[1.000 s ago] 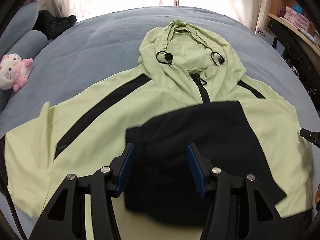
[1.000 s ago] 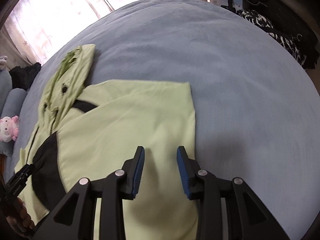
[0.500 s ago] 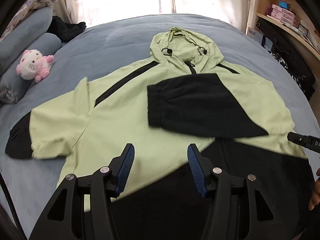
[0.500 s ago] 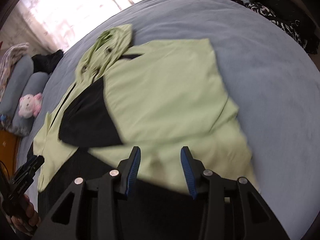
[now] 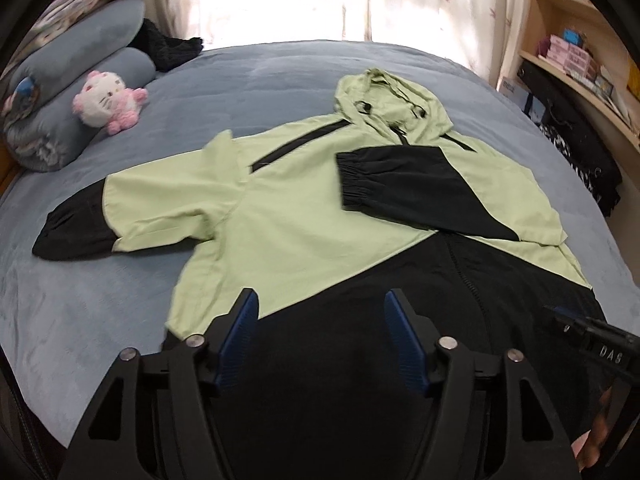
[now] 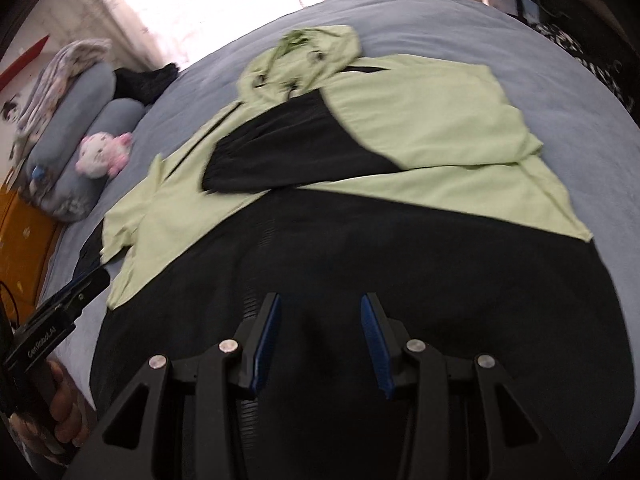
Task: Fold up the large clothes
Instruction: 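Move the left gripper to the other black sleeve cuff and grasp it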
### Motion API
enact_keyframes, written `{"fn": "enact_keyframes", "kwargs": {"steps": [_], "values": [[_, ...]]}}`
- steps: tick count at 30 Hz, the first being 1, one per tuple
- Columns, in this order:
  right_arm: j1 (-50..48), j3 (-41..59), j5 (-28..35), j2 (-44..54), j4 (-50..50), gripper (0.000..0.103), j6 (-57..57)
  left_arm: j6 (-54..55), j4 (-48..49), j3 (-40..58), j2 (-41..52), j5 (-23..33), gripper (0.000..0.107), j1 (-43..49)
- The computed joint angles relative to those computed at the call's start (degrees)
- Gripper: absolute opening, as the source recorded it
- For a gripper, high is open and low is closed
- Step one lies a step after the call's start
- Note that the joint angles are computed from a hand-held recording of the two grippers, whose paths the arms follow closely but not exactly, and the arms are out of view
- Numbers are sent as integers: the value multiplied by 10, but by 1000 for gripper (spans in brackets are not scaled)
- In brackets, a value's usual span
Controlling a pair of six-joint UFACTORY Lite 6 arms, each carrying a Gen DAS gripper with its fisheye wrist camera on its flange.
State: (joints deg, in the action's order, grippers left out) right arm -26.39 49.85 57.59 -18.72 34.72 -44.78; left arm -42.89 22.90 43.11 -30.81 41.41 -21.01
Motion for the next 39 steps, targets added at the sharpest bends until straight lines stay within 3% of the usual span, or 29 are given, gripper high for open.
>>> {"fn": "enact_keyframes", "kwargs": {"steps": [4, 9, 14, 17, 22, 29, 33, 39], "values": [[117, -23, -23, -70, -28, 42, 94, 130, -71, -28, -65, 7, 66, 108], [325, -3, -103, -76, -114, 42, 256, 401, -243, -42, -103, -1, 66, 350], [485, 52, -164, -2, -177, 42, 388, 697, -464, -13, -22, 14, 67, 600], [553, 91, -191, 55, -203, 42, 438, 787, -524, 10, 40, 13, 67, 674], [647, 159, -238, 151, -283, 42, 533, 886, -590, 56, 138, 16, 67, 746], [709, 289, -263, 305, -343, 42, 589, 967, -661, 160, 318, 22, 67, 798], [732, 380, -269, 394, -412, 42, 655, 995, -688, 250, 438, 56, 67, 823], [745, 538, -244, 534, -438, 42, 684, 994, -704, 421, 619, 122, 67, 854]]}}
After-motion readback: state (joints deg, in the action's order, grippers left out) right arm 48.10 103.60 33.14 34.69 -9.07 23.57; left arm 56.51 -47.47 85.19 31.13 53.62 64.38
